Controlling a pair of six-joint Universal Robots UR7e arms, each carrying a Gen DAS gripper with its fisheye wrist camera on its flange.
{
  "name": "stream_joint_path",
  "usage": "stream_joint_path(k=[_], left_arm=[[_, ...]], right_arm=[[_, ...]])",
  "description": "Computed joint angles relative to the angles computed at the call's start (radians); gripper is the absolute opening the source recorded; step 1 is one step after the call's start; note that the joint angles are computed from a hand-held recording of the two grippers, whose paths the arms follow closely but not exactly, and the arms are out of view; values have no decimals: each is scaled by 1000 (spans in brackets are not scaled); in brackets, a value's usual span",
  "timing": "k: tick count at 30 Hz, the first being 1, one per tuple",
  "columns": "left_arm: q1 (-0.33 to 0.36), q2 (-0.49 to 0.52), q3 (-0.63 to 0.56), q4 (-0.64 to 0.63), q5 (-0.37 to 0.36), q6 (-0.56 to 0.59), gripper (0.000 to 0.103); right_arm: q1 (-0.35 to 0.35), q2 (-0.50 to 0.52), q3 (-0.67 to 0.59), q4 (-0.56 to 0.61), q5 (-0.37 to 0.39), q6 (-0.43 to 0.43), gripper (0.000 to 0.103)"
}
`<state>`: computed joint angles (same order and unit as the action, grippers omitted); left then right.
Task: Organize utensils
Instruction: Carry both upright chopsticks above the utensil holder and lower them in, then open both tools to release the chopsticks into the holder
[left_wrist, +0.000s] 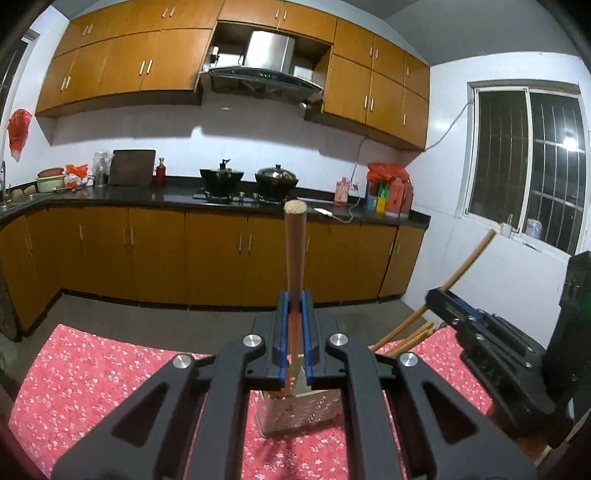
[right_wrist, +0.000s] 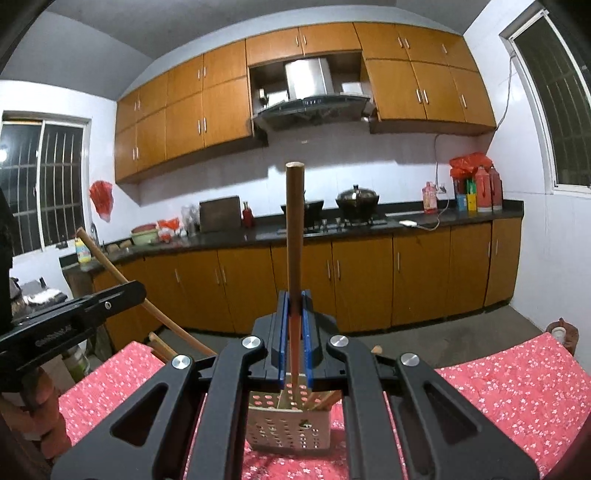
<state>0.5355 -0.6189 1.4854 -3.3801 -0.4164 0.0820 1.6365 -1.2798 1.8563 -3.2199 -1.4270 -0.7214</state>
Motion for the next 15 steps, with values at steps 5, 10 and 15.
stream_joint_path(k=[5,10,15], left_arm=[[14,-5,14,69,-9,-46,8],[27,-13,30,116,-23,-99,8],[40,-22,39,143,-47,-152,11]], right_arm=[[5,14,-4,11,-26,-8,8],[9,17,0,19,-39,-9,8],[14,15,-8,42,-50,-6,9]])
